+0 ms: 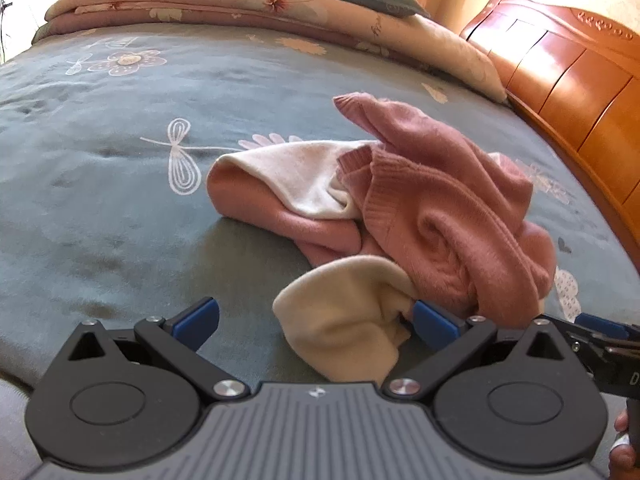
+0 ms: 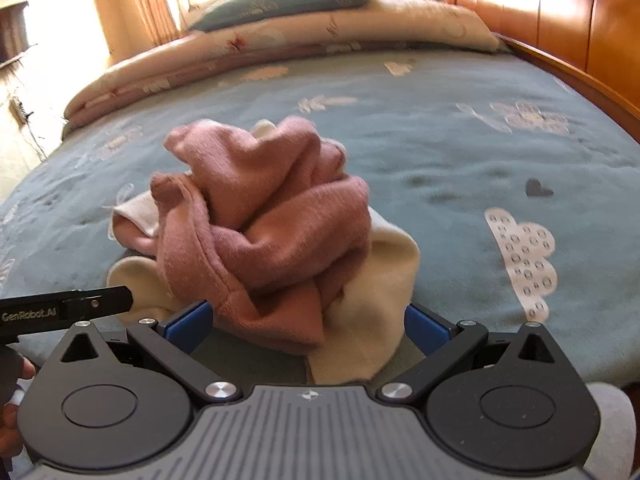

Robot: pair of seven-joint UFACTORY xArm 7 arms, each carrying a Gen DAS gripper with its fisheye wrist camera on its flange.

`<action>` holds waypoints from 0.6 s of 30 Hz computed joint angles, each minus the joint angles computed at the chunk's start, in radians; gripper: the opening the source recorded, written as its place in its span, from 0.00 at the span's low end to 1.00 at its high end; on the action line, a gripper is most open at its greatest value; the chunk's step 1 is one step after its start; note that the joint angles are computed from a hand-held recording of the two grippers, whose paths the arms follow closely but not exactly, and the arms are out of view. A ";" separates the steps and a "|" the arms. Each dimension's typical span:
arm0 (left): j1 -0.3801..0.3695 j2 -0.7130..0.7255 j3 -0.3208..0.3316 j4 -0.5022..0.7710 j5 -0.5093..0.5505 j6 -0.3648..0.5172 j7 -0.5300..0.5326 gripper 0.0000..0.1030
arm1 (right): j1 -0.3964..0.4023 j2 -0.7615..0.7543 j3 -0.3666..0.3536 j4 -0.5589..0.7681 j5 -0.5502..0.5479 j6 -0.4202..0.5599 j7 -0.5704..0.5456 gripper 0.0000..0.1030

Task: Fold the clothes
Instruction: 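Move both grippers toward the crumpled pink-and-cream sweater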

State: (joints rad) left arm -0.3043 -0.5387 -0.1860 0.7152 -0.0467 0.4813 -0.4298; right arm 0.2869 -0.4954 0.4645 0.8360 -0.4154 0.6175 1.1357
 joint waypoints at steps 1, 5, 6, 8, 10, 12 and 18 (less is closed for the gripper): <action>0.001 0.003 0.002 0.000 -0.002 -0.003 -0.001 0.99 | -0.005 -0.004 0.001 -0.007 -0.014 -0.020 0.000 1.00; 0.027 0.000 -0.012 -0.020 0.034 -0.044 -0.010 0.99 | 0.002 -0.002 -0.014 -0.020 -0.030 -0.076 -0.057 0.93; 0.031 -0.001 -0.012 -0.023 0.044 -0.050 -0.006 0.99 | 0.009 0.000 -0.022 -0.022 -0.023 -0.086 -0.078 0.88; 0.033 0.000 -0.007 -0.024 0.053 -0.043 0.004 0.99 | 0.021 0.000 -0.037 -0.031 -0.005 -0.115 -0.116 0.87; 0.042 -0.002 -0.008 -0.023 0.057 -0.034 -0.005 0.99 | 0.019 -0.013 -0.042 -0.048 0.009 -0.150 -0.128 0.87; 0.049 -0.003 -0.009 -0.021 0.060 -0.023 -0.014 0.99 | 0.008 -0.020 -0.036 -0.052 0.016 -0.162 -0.138 0.87; 0.009 -0.007 0.028 -0.040 0.017 -0.055 0.032 0.99 | 0.012 -0.017 -0.042 -0.056 0.060 -0.180 -0.188 0.87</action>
